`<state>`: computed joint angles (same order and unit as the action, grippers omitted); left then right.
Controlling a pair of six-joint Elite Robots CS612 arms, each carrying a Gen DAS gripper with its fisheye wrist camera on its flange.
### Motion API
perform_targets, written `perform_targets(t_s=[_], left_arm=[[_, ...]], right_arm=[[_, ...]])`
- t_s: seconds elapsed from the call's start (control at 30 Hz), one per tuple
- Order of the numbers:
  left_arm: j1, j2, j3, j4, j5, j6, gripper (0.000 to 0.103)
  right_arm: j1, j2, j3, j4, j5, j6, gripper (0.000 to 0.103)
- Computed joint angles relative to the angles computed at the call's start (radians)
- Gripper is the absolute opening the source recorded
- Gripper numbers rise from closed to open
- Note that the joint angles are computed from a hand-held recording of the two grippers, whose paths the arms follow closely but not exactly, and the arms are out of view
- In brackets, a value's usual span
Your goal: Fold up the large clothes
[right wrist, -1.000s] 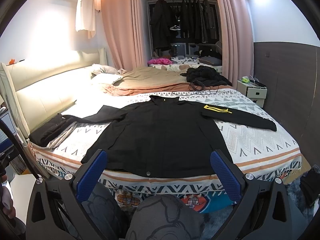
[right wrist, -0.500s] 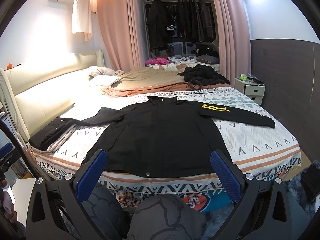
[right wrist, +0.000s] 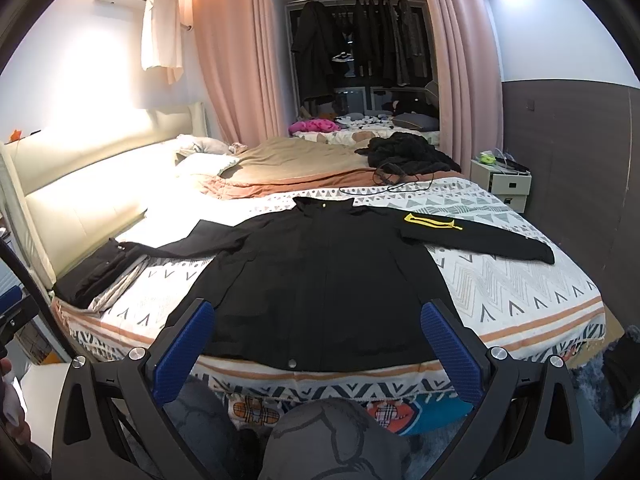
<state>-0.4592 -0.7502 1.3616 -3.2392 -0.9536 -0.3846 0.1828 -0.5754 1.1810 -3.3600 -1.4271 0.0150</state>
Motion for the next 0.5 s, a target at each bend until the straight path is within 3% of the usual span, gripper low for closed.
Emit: perform_targets(t_s=[0.5], left_arm=[[0.062, 0.056, -0.119, 0.110, 0.006, -0.050, 0.103]], right_arm=[[0.003, 0.103, -0.218, 0.159, 0.046, 0.002, 0.103]])
